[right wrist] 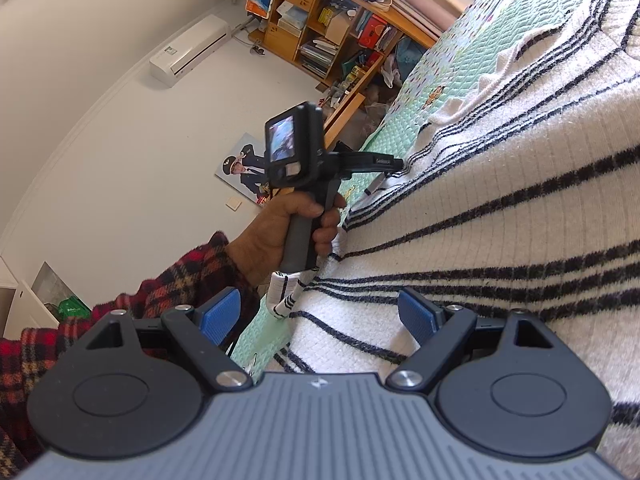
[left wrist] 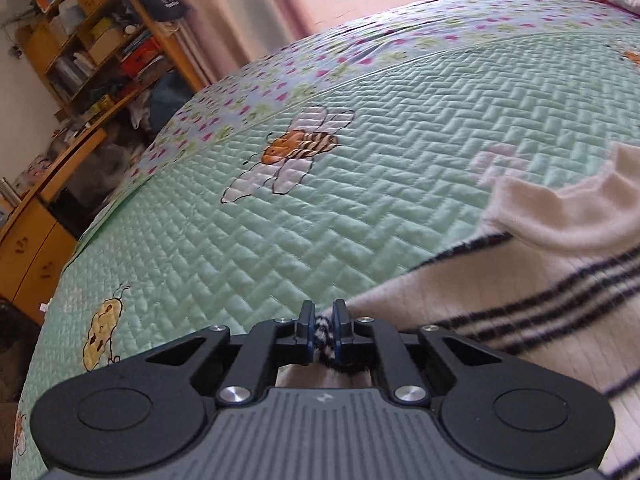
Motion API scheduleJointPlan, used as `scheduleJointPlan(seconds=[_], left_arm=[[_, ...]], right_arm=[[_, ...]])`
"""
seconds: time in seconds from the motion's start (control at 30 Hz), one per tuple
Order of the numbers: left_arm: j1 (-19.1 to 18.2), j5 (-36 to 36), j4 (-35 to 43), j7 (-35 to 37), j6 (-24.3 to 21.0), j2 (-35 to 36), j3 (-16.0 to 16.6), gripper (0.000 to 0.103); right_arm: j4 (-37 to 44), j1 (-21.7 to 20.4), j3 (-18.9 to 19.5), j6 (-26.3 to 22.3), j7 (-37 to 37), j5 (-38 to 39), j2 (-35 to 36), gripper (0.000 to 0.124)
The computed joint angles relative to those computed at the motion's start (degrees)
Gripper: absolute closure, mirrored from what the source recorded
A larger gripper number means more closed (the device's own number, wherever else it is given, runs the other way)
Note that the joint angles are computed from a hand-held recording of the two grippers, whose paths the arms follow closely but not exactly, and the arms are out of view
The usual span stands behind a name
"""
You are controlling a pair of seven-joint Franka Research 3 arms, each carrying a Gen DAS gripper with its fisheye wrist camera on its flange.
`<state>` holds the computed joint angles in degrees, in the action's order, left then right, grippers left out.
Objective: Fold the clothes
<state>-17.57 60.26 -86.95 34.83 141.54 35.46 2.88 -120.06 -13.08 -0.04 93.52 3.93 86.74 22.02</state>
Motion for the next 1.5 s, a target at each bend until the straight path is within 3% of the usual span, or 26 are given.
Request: scheduleJointPlan(seconds=[0.1,0.23,0.27,0.37,0.47,0.5,0.57,0.6,0.67,0.73,0.77,0.83,0.97,1.07,1.2,1.37,1.5], left_arm=[[-1.31,1.82,0.92,-3.40,-3.10,0.46,1.43,0.085],[0.52,4.16,-6.91,-18.82,1.47,-6.14,2.10,0.067],[2.03,3.53,-9.31,-19.70,3.89,-8.04,1.11,0.067],[5.56,1.80,-15.62,-16.72,10.79,-12.63,-1.82,0.067],[10.28,-5.03,-21.45,-4.16,22.50,-15.12,-6.45,0.065],[10.64,-7.26,-22.28,-0.34,23.92,-15.17,-7.35,0.062],[6.73,-4.65,-20.04,0.45,18.96,-13.00,-5.08,0.061],[4.33,-3.34,-17.46,-0.31,13.15,-11.00,-3.66,0.060],[1.85,0.23,-14.52,-5.97,8.27,-8.97,-1.10,0.029],[0.30,3.30,-11.69,-10.66,3.38,-7.24,0.22,0.020],[-0.46,4.81,-10.49,-12.24,0.89,-6.75,0.44,0.023],[-1.95,7.23,-8.68,-14.82,-4.51,-6.29,0.30,0.038],[-1.25,11.08,-11.87,-22.45,-1.87,-10.68,-1.71,0.035],[0.01,11.11,-12.31,-16.46,3.65,-11.21,-4.71,0.031],[-2.94,15.05,-5.48,-8.60,3.36,-5.99,-4.62,0.025],[-2.20,4.54,9.12,-1.50,1.85,3.70,-3.94,0.024],[-2.94,-0.80,15.52,3.02,0.99,8.13,-2.48,0.024]], right_arm=[[0.09,-0.08,0.02,-0.13,0.07,-0.01,0.14,0.037],[0.25,-0.23,0.05,-0.48,0.42,-0.01,0.30,0.037],[0.35,-0.26,0.07,-0.55,0.57,0.01,0.38,0.037],[0.51,-0.30,0.11,-0.56,0.71,-0.03,0.51,0.037],[0.64,-0.29,0.15,-0.39,0.67,-0.10,0.58,0.037],[0.56,-0.29,0.17,-0.34,0.64,-0.09,0.53,0.037],[0.41,-0.27,0.18,-0.25,0.57,-0.07,0.41,0.037],[0.32,-0.23,0.19,-0.19,0.54,-0.05,0.33,0.037],[0.34,-0.18,0.20,-0.18,0.61,0.01,0.38,0.037],[0.41,-0.23,0.20,-0.33,0.64,0.04,0.49,0.037],[0.42,-0.22,0.21,-0.32,0.64,0.03,0.52,0.037],[0.31,-0.22,0.23,-0.33,0.58,0.04,0.48,0.037],[0.14,-0.13,0.23,-0.18,0.56,0.06,0.37,0.037],[0.13,-0.10,0.18,-0.08,0.67,0.05,0.27,0.037],[0.15,-0.27,0.16,-0.51,0.97,0.29,0.49,0.037],[1.07,-0.59,0.26,-1.22,1.65,0.17,1.39,0.037],[1.62,-1.03,0.50,-2.00,2.14,0.25,2.22,0.037]])
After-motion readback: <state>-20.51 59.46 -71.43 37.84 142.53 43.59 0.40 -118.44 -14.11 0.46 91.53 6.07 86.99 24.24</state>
